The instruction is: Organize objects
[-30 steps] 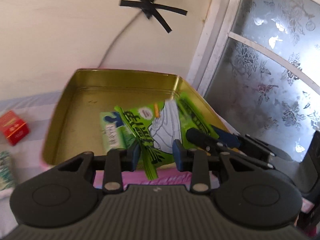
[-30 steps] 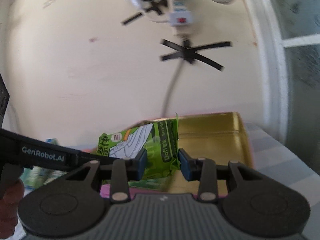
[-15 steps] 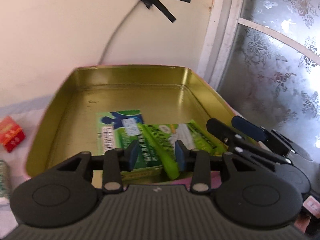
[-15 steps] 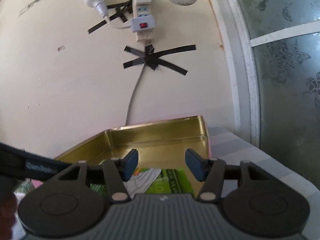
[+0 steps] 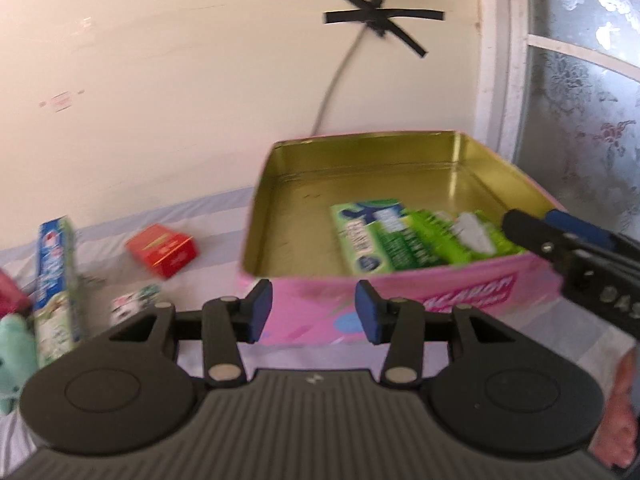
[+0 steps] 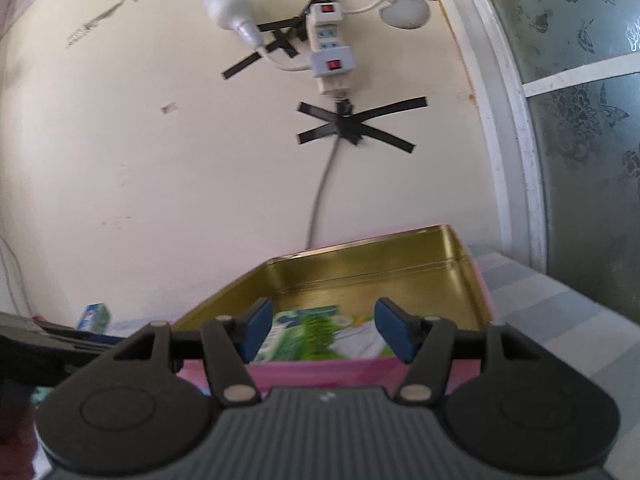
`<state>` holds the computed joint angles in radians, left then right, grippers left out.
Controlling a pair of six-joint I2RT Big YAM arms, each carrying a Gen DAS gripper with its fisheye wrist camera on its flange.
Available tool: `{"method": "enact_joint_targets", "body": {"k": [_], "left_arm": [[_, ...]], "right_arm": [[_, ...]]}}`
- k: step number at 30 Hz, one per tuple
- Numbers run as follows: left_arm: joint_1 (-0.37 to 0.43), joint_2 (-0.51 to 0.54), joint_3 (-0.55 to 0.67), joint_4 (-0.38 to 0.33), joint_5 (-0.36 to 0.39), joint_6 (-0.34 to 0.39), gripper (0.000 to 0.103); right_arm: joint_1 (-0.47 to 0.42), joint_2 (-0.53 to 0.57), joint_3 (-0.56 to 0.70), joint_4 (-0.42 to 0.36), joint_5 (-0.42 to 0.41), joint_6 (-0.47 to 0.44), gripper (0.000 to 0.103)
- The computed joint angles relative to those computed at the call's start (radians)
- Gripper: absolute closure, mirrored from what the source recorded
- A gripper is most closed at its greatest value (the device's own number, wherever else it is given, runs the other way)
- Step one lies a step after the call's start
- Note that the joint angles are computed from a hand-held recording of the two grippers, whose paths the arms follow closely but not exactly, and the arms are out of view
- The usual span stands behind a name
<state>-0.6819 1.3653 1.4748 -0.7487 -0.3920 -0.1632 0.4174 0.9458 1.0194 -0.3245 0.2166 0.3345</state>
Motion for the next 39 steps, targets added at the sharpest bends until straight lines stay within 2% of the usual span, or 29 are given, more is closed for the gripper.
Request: {"method": "enact_joint_targets", "body": {"k": [8,17,29,39], "left_arm": [[0.062,-0.114,-0.135,0.0,-0.031,-0.031,0.053],[0.11,-0.225,-0.272,0.042,-0.081,-0.011,0.049],[0.148,-0.302,-0.358,0.07,-0.047,-0.022,0.048],[0.19,-0.327,-0.398,0.082,-0.024,-0.02,0.047]], "right_arm": [[0.129,0.01,0.008,-0.068,0.065,0.063,0.04],[0.221,0.044,0.039,-0.156,0.093,0.161,0.04],[0.292,0.048,0.05,-0.189,0.152,0.158,0.037],[0.314,0.064,0.064,-0.214,0.159,0.155,0.036]]}}
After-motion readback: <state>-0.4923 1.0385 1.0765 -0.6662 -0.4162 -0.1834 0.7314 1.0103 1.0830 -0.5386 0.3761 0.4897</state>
